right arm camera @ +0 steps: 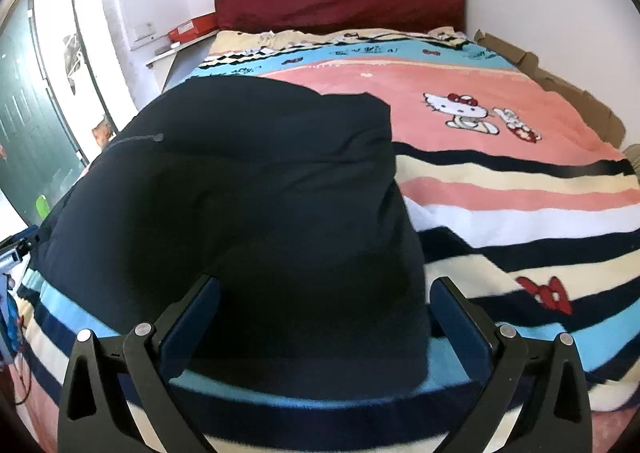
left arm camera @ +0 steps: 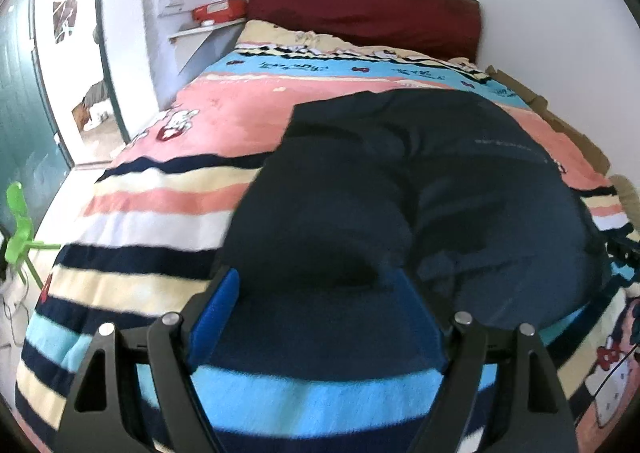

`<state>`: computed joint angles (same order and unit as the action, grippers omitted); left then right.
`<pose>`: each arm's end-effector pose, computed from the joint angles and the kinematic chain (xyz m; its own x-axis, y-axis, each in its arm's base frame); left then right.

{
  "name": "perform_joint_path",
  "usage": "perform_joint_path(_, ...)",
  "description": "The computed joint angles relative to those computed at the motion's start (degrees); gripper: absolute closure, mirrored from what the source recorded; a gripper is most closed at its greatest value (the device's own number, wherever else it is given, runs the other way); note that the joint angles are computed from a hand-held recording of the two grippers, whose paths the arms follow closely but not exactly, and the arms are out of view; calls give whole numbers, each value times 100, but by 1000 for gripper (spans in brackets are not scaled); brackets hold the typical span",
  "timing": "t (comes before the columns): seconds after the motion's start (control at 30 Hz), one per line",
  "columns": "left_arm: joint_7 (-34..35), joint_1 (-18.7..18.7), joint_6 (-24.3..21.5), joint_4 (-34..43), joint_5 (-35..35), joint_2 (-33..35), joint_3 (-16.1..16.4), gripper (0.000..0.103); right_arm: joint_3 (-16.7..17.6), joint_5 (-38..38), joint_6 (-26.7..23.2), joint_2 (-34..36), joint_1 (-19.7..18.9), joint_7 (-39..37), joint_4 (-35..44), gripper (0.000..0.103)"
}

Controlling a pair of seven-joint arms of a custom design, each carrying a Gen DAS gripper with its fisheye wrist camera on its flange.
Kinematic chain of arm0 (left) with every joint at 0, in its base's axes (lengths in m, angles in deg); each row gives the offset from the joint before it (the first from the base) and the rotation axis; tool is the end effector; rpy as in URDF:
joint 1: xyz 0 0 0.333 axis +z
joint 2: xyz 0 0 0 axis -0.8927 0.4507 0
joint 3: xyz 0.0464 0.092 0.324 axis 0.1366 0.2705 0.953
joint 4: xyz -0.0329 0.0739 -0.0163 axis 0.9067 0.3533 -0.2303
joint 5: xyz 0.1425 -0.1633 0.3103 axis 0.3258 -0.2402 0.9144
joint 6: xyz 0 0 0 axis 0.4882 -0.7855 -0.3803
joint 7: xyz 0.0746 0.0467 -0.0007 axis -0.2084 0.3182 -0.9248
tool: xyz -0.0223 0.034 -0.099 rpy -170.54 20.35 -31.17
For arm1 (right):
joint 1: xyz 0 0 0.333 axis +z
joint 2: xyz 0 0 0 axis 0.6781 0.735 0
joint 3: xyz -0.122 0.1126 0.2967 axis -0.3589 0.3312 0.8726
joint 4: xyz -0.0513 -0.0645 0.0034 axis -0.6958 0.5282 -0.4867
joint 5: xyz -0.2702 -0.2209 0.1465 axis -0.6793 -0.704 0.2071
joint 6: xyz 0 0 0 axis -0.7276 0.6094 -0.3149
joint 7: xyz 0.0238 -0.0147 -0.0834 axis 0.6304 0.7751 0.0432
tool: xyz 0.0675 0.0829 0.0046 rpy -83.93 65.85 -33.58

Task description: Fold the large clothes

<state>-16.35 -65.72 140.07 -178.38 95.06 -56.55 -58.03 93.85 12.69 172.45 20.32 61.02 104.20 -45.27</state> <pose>0.3555 -0.0881 0.5859 0.2683 -0.9607 0.0708 -0.6781 -0.2406 -0.6945 0.4756 0.2460 0.5764 0.3366 -0.9362 -0.1015 -0.7276 -0.1902 -0.6591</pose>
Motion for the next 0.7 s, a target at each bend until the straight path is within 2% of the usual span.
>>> perform_joint_path(0.1, 97, -87, -264, -86, -166, -405, 196, 24, -76, 203, -3, -271, 45, -258, -175, 1)
perform_joint_path(0.3, 536, -215, -230, -79, -698, -644, 771, 24, -218, 684, -105, -500, 26, -735, -284, 1)
perform_joint_path(0.37, 759, -310, -190, 41, -960, -472, 971, 24, -288, 876, -158, -440, -25, -811, -200, 1)
perform_joint_path(0.5, 1531, -869, 126, 280, -1934, 159, 1648, 24, -502, 1544, -297, -168, -57, -1068, 100, 1)
perform_joint_path(0.53, 1667, -912, 153, 334, -2082, 300, 1690, 24, -509, 1612, -364, -90, -87, -1094, 185, 1)
perform_joint_path(0.63, 2404, -1275, 118, 644, -2780, 896, 2106, 24, -608, 2029, -813, 384, -147, -1334, 694, 1)
perform_joint_path(0.7, 2873, -1443, 13, 883, -3256, 1304, 2365, 24, -679, 2703, -1239, 750, -188, -1747, 1102, 1)
